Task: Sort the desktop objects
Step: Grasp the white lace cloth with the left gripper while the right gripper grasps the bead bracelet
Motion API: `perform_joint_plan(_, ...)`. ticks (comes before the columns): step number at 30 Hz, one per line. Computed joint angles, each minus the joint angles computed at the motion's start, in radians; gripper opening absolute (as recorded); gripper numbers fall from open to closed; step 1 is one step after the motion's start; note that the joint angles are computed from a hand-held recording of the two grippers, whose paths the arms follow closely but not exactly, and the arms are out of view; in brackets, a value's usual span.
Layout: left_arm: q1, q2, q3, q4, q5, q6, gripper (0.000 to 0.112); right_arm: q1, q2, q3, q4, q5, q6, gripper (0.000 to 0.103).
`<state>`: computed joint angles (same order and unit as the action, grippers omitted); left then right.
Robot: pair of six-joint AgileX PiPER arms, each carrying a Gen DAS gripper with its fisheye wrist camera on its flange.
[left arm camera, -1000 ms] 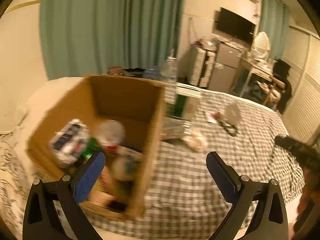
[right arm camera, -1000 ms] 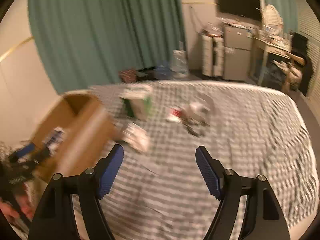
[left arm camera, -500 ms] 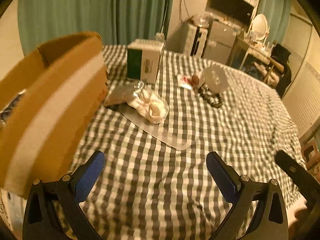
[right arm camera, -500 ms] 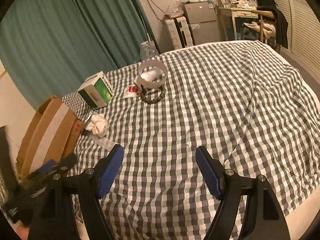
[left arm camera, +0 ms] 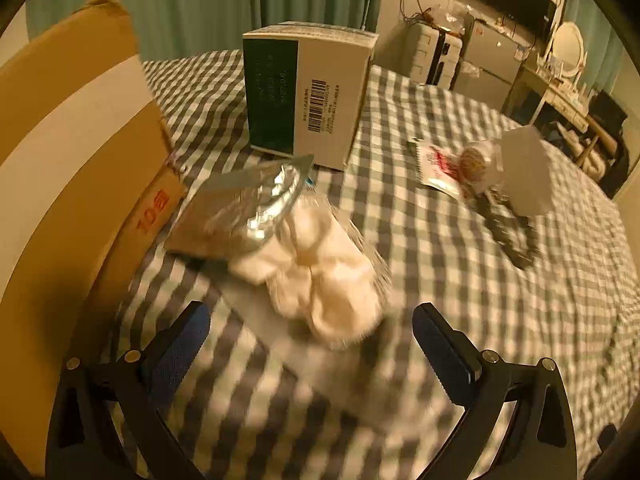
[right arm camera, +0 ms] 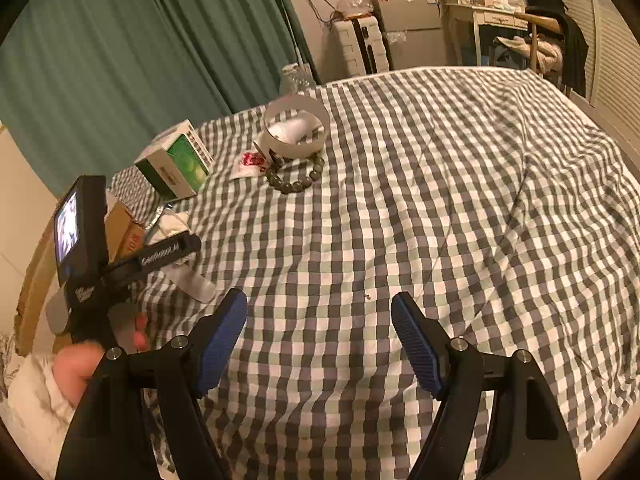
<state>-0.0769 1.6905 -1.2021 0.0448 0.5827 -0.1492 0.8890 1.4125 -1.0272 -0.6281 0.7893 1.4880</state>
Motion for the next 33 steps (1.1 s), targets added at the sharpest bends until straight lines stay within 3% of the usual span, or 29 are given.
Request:
perform_joint_plan(1,0.005,0.008,-0.004,-0.016,-0.008,0.022,0.103,-0.01,0.005,0.002,0.011,-0.01,-0.013,0.074)
perform_joint_plan(3,0.026,0.023,-0.007,-0.089,-0.016,0.115,0.085,-0.019,0.012,0.003,0.019,-0.018,-0.025,0.074)
perform_joint_plan(4,0.027,0.021,-0.001,-0.077,-0.024,0.117,0.073,-0.022,0.014,0.002,0.022,-0.021,-0.031,0.074)
perform_joint_plan(5,0.033,0.008,0.015,-0.08,-0.043,0.144,0.05,-0.027,0.019,0.002,0.026,-0.026,-0.037,0.074)
perform_joint_plan(7,0.061,-0.021,0.034,-0.169,-0.036,0.26,0.024,-0.032,0.028,-0.005,0.031,-0.026,-0.051,0.074)
perform_joint_plan(11,0.159,-0.117,0.126,-0.437,-0.028,0.545,0.022,-0.047,0.059,-0.035,0.053,-0.05,-0.106,0.074)
perform_joint_plan(15,0.233,-0.192,0.227,-0.595,-0.019,0.779,0.022,-0.071,0.106,-0.084,0.054,-0.083,-0.158,0.074)
perform_joint_plan(18,0.25,-0.215,0.259,-0.604,-0.023,0.82,0.022,-0.098,0.184,-0.167,0.047,-0.082,-0.233,0.074)
perform_joint_plan(24,0.28,-0.24,0.277,-0.765,-0.006,1.004,0.022,-0.209,0.368,-0.356,0.133,-0.104,-0.383,0.074)
perform_joint_plan(29,0.257,-0.173,0.246,-0.778,0.005,0.976,0.022,-0.308,0.526,-0.509,0.262,-0.101,-0.522,0.074)
perform_joint_plan(33,0.273,-0.189,0.278,-0.856,0.036,1.074,0.022,-0.324,0.599,-0.612,0.244,-0.073,-0.551,0.076)
